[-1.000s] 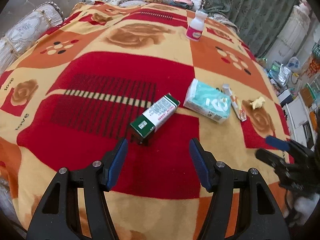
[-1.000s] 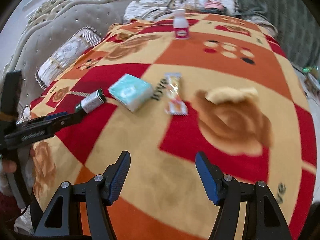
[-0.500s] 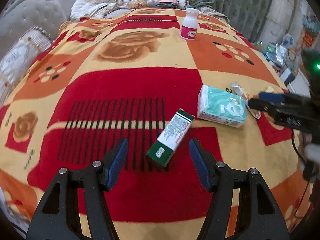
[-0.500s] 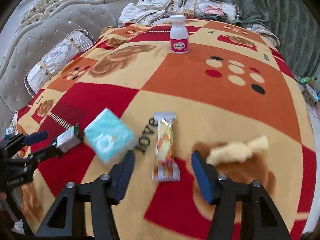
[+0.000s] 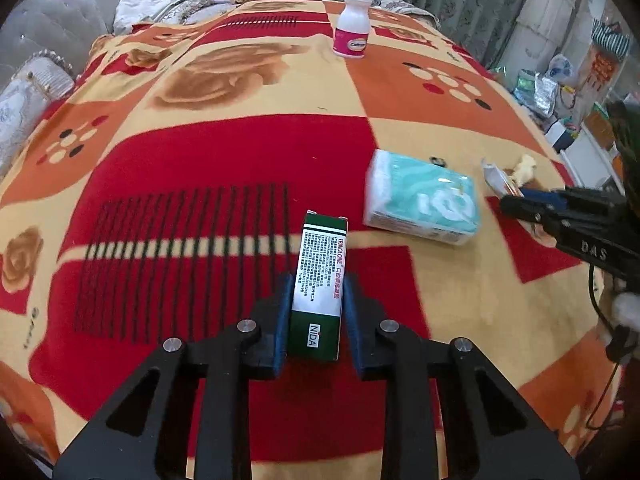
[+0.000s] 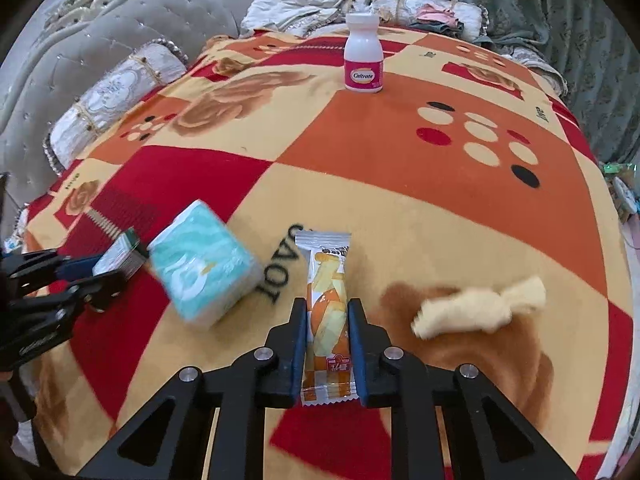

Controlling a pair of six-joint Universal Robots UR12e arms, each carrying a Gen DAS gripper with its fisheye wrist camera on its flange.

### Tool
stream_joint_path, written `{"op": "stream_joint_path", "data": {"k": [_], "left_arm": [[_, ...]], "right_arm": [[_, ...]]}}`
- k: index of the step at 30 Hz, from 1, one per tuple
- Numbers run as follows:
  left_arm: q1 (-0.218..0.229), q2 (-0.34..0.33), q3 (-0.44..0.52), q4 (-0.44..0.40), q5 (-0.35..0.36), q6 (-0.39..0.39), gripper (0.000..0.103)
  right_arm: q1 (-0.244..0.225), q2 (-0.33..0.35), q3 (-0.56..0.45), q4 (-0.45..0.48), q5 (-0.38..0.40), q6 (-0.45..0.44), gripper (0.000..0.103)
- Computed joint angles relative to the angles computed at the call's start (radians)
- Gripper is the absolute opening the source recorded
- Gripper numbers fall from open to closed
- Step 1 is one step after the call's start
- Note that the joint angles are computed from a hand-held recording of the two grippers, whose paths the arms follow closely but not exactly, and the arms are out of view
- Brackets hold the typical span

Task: Collect trash
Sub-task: 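Grasp the green-and-white medicine box with the left tool while the right grasps the snack wrapper, then carry the medicine box and snack wrapper over the black bin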

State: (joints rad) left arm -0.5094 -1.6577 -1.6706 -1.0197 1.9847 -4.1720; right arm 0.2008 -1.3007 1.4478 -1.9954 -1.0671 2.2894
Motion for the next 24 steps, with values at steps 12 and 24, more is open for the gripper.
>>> {"op": "stream_joint_path", "data": {"k": [12, 24], "left_arm": [[-0.09, -0.062, 0.091, 0.015, 0.025, -0.05, 0.022], [-0.151, -0.16, 0.219, -0.018, 0.075, -0.032, 0.022]], "right_arm": [[-0.112, -0.124, 0.12, 0.065, 0.096, -0.088, 0.018], [-0.199, -0.177, 0.181, 0.051, 0.115, -0.068, 0.018]]}}
